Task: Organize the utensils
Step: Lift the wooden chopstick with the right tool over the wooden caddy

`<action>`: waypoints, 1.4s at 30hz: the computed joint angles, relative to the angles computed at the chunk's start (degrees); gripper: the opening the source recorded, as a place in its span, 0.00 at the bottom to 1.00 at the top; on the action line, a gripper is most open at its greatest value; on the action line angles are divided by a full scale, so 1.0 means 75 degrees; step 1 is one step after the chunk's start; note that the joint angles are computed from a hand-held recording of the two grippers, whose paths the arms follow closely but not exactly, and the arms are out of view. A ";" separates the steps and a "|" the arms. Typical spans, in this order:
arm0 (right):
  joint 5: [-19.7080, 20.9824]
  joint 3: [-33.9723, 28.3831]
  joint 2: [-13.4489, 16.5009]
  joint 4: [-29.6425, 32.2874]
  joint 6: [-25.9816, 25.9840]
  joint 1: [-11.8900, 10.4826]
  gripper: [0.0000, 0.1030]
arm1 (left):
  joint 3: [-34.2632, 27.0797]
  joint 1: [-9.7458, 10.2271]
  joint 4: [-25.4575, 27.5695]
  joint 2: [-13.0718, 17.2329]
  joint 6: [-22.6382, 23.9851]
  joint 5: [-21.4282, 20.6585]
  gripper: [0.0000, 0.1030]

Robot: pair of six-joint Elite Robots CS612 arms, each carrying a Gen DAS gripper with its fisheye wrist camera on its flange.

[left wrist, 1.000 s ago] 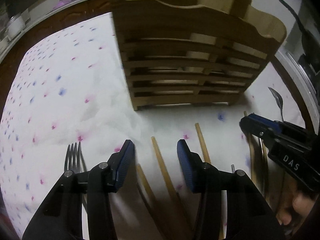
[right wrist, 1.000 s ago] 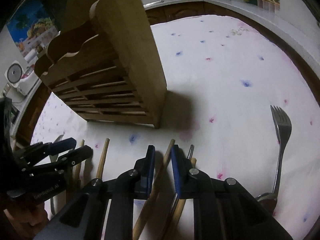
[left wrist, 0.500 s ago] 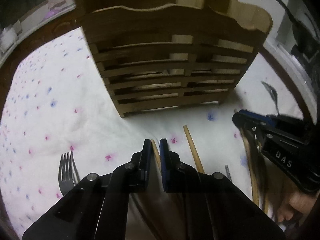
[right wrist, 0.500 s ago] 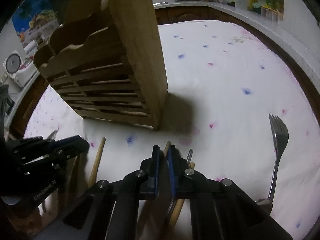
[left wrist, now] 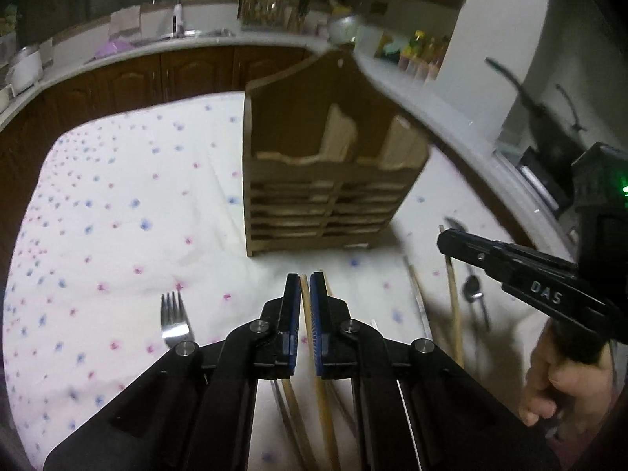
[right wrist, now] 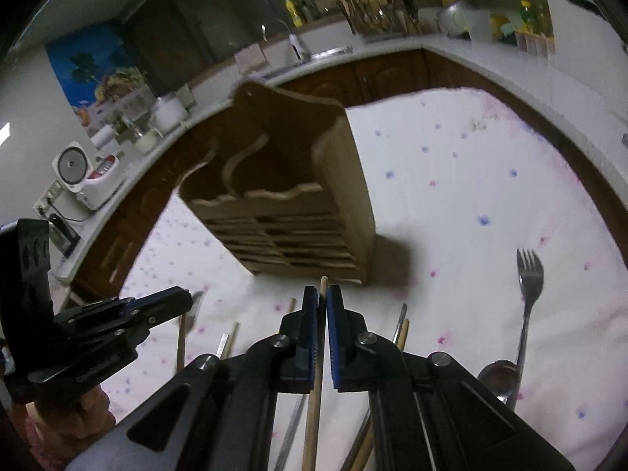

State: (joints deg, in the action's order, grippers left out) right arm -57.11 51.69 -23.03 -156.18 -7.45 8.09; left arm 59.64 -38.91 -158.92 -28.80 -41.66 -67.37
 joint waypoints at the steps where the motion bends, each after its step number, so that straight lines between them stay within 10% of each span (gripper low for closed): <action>1: 0.0051 0.0161 -0.0101 -0.0153 0.0000 -0.0010 0.05 | 0.0109 -0.0037 -0.0177 -0.0080 -0.0007 0.0074 0.04; 15: 0.0679 0.1342 -0.0883 -0.1990 0.0259 -0.0121 0.04 | 0.0857 -0.0533 -0.1841 -0.0612 0.0276 0.1302 0.03; 42: 0.0702 0.0986 -0.0821 -0.3450 0.1194 -0.0225 0.04 | 0.0758 -0.0555 -0.3382 -0.0653 0.0997 0.2661 0.03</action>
State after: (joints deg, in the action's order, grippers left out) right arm -51.85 59.08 -29.18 -182.05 1.50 6.41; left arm 65.33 -43.07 -184.29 -33.70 -34.18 -47.41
